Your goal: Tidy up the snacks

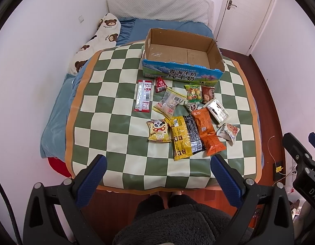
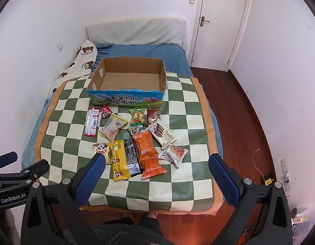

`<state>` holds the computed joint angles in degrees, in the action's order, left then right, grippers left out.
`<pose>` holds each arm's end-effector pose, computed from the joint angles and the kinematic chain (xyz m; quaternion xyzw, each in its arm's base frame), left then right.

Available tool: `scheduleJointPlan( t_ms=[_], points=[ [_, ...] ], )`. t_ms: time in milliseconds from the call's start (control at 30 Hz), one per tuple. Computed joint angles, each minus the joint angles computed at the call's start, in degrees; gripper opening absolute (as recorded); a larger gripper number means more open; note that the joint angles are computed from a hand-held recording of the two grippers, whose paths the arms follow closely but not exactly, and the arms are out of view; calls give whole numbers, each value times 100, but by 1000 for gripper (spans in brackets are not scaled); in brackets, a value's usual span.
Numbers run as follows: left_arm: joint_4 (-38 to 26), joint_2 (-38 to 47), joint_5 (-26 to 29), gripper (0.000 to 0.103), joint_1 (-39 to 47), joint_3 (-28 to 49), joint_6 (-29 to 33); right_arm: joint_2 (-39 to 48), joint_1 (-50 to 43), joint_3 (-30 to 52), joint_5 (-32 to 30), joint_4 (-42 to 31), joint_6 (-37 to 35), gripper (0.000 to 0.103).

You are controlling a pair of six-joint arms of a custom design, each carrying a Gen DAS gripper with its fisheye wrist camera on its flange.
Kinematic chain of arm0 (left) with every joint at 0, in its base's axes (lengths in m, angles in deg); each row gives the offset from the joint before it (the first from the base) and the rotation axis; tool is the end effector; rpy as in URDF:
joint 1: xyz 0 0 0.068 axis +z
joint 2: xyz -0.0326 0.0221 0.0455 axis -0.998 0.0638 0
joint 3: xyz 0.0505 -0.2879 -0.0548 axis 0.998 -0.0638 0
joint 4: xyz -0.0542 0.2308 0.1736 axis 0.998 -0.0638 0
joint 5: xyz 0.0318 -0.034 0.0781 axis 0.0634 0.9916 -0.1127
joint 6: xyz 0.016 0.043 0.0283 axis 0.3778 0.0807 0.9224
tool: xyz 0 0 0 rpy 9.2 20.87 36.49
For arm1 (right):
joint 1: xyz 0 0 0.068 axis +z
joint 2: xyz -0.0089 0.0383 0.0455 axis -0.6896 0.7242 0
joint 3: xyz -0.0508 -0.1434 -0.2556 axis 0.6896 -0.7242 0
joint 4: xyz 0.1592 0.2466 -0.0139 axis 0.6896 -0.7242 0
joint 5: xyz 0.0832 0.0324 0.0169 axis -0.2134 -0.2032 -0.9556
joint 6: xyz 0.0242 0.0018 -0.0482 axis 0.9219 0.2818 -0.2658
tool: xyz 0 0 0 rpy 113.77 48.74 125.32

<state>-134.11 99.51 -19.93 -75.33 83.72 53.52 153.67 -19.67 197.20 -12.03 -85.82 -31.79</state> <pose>0.3166 0.0605 0.4077 -0.0631 0.9766 0.0092 0.2052 0.2775 0.1139 0.4957 -0.0473 0.9572 -0.0211 0.2846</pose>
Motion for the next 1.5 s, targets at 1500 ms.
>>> scheduleJointPlan(
  t_ms=[1500],
  points=[
    [114,6110,973,99,-938,2859,-1665,4251,-1796,614,-1660,947,-1382,102]
  ],
)
